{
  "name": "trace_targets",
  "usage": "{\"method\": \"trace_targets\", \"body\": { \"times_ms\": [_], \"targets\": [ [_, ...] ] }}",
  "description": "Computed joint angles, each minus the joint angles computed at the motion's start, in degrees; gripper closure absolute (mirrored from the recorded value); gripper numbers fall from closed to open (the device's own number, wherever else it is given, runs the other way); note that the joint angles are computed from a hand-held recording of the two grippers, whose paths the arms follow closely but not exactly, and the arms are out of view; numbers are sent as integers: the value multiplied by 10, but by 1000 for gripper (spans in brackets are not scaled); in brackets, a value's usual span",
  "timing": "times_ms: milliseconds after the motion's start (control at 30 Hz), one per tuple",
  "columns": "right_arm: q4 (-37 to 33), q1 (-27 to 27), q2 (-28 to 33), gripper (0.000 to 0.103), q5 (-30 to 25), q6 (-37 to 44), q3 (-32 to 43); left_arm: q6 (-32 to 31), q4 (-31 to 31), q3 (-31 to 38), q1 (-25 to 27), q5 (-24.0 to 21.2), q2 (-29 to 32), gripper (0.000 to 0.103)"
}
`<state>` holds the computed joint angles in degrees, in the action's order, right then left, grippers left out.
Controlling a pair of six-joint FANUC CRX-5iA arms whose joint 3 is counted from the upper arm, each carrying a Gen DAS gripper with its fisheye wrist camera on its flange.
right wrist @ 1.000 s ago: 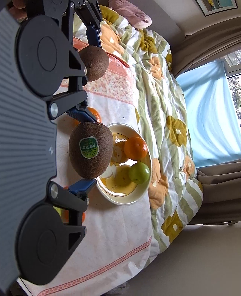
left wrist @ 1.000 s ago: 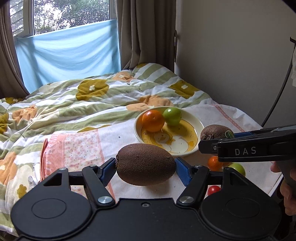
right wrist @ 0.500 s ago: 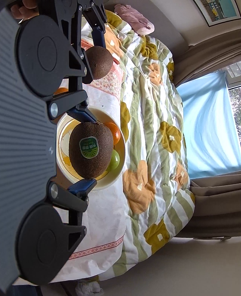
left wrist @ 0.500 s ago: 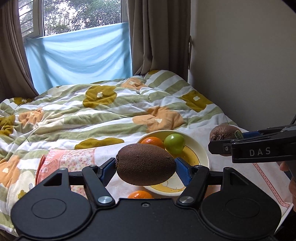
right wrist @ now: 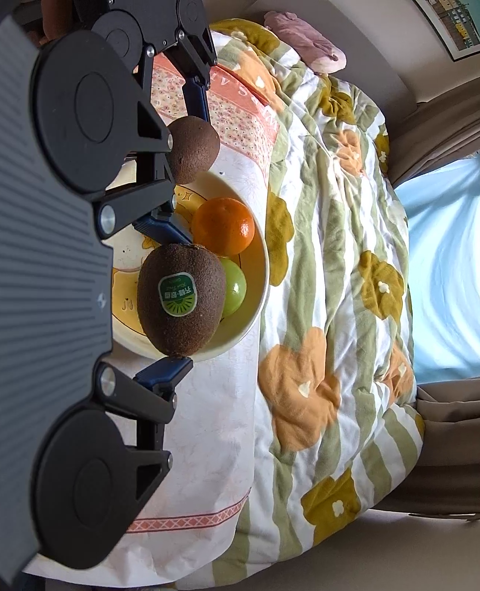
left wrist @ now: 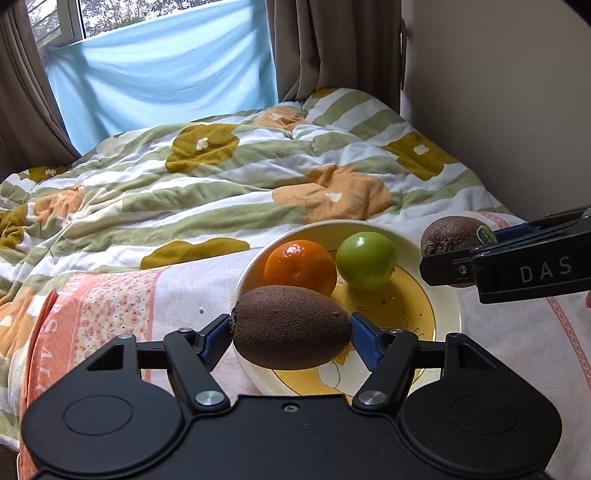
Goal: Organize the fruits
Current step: 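Carry the plain kiwi with the left tool while the right carries the stickered kiwi to the bowl, then lower the plain kiwi into the bowl and open the left gripper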
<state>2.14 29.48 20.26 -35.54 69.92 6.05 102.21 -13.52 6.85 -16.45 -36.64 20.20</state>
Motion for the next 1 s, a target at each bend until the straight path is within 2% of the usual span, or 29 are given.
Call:
{"method": "trace_targets", "body": {
  "times_ms": [133, 400, 533, 600, 633, 667, 1000],
  "targets": [
    [-32, -11, 19, 23, -16, 36, 27, -2, -9, 44, -6, -36, 41, 30],
    [-63, -25, 38, 23, -35, 68, 55, -5, -41, 86, -19, -74, 77, 30],
    [-64, -27, 41, 23, -38, 70, 58, -31, -23, 97, -15, -89, 88, 27],
    [-64, -27, 41, 23, -38, 69, 59, -38, -26, 84, -16, -74, 78, 15],
    [-64, -27, 41, 23, -38, 68, 59, -30, -37, 78, -19, -66, 71, 5],
    [-63, -27, 40, 23, -38, 67, 58, -30, -37, 73, -19, -59, 65, 2],
    [-52, -22, 30, 23, -34, 62, 47, -46, 2, 24, -6, -37, 14, 2]
  ]
}}
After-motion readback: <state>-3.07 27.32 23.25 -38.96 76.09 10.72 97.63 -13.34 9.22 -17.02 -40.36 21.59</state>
